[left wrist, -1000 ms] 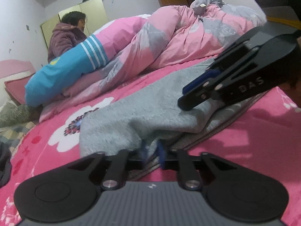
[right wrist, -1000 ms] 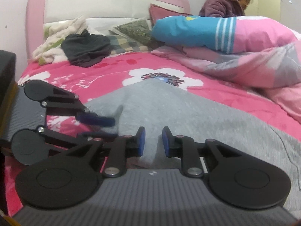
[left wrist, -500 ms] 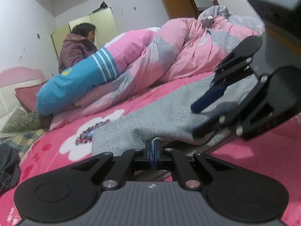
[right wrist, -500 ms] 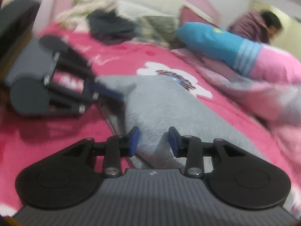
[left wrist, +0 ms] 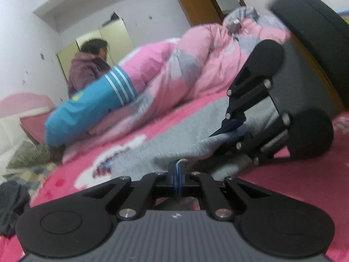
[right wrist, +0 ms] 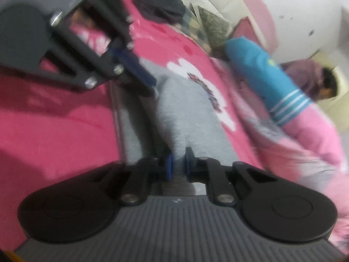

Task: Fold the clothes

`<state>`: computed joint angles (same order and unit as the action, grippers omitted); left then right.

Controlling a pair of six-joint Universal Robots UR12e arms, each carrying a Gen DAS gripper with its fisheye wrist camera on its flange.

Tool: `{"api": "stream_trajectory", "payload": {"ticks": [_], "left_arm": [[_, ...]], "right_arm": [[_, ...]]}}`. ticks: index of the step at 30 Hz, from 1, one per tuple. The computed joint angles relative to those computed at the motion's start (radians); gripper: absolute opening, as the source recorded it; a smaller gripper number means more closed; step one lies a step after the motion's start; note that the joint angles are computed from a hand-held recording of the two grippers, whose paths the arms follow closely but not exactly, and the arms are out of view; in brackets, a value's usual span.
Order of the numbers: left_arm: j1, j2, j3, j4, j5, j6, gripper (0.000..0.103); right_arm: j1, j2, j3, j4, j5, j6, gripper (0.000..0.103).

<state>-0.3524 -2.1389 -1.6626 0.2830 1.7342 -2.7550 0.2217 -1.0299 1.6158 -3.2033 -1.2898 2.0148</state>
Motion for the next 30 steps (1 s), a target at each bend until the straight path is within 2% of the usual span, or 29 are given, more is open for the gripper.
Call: {"api": "stream_trajectory", "payload": {"ticks": [2, 5, 9, 10, 12, 13, 14, 15, 16, 18, 22, 25, 29, 30], "left_arm": [[0.003, 0.017, -0.010, -0.047, -0.006, -0.009, 0.009], [0.015, 0.047, -0.034, -0.043, -0.041, -0.050, 0.015], [0.035, 0.047, 0.003, -0.034, -0.130, -0.220, 0.015], [0.037, 0.034, 0.026, -0.046, -0.149, -0.241, 0.019], [0.038, 0.007, 0.071, -0.116, -0.162, -0.267, 0.020], [0.034, -0.001, 0.086, -0.168, -0.144, -0.272, 0.017], [0.031, -0.009, 0.103, -0.222, -0.127, -0.278, 0.016], [0.028, -0.019, 0.115, -0.257, -0.113, -0.284, 0.016], [0.030, -0.017, 0.108, -0.251, -0.118, -0.289, 0.016], [0.031, -0.015, 0.095, -0.233, -0.119, -0.295, 0.016], [0.030, -0.019, 0.093, -0.225, -0.111, -0.292, 0.016], [0.024, -0.018, 0.089, -0.216, -0.092, -0.278, 0.016], [0.021, -0.021, 0.088, -0.208, -0.080, -0.271, 0.016], [0.021, -0.020, 0.088, -0.209, -0.082, -0.272, 0.016]], "right_arm": [[0.028, 0.030, 0.035, -0.148, -0.096, -0.115, 0.010], [0.044, 0.060, 0.046, -0.267, -0.153, -0.167, 0.010], [0.046, 0.063, 0.046, -0.290, -0.158, -0.178, 0.010], [0.048, 0.064, 0.046, -0.299, -0.164, -0.185, 0.010], [0.051, 0.063, 0.049, -0.316, -0.173, -0.187, 0.011], [0.051, 0.061, 0.052, -0.323, -0.176, -0.182, 0.014], [0.048, 0.053, 0.059, -0.321, -0.172, -0.168, 0.017], [0.045, 0.045, 0.066, -0.319, -0.169, -0.153, 0.026], [0.037, 0.028, 0.083, -0.319, -0.157, -0.132, 0.032], [0.021, -0.005, 0.117, -0.317, -0.133, -0.089, 0.036], [-0.012, -0.063, 0.144, -0.259, -0.102, 0.137, 0.035], [-0.017, -0.063, 0.125, -0.234, -0.127, 0.277, 0.029], [-0.016, -0.043, 0.118, -0.179, -0.190, 0.349, 0.026], [-0.013, -0.043, 0.135, -0.152, -0.212, 0.327, 0.023]]}}
